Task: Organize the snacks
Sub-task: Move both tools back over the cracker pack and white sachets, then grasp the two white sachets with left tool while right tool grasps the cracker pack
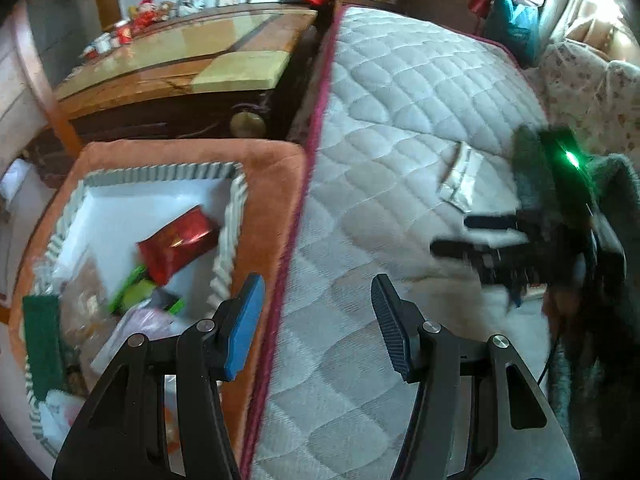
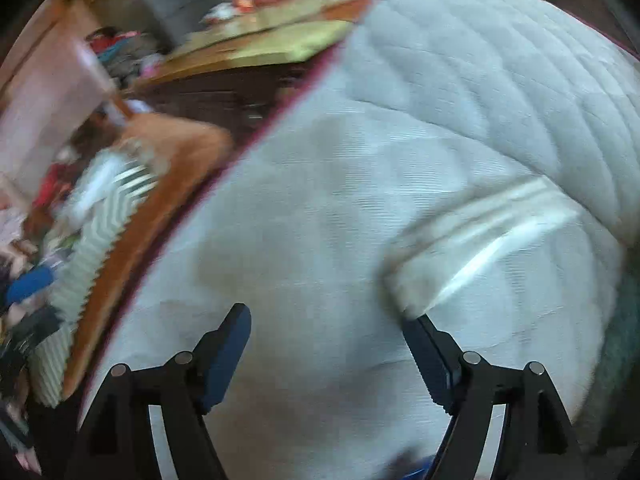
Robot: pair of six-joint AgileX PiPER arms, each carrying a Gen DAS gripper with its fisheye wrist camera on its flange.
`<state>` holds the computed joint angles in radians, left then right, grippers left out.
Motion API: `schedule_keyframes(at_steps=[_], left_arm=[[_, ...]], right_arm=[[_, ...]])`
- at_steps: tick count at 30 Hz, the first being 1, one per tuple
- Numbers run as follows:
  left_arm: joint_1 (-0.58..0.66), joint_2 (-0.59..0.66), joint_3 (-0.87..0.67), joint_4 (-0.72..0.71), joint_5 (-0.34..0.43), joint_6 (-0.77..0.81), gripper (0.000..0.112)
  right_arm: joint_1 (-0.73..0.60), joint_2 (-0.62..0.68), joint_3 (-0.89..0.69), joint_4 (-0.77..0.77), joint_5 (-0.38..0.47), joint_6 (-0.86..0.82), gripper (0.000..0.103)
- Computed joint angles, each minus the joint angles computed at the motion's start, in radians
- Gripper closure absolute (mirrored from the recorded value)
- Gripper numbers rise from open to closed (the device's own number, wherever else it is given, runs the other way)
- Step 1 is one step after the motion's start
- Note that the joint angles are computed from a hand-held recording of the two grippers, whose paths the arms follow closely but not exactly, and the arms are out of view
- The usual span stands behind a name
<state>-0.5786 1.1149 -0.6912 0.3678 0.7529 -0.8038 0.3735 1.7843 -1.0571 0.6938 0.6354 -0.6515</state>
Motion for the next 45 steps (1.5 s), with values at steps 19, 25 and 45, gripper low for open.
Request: schedule_keyframes(at_steps=[19,25,45], left_arm=[[0.051,0.918,-0.916,-0.554,0.088,0.814,0.056],[0.011,1.105,-1.171,-0.439,0.194,0.732,0.056],[-0.012,1.252,-1.357,-0.371,0.269,0.733,0.048]], right_arm=[[-0.505,-0.488,0.489,0.125,0.054,-0.117,0.024],[-0.546,-0.472,0.493,0.1,0.058,-0.149,0.024],[-0.218,-0.222,0.228,-0.447,0.093,-0.312,0.018]])
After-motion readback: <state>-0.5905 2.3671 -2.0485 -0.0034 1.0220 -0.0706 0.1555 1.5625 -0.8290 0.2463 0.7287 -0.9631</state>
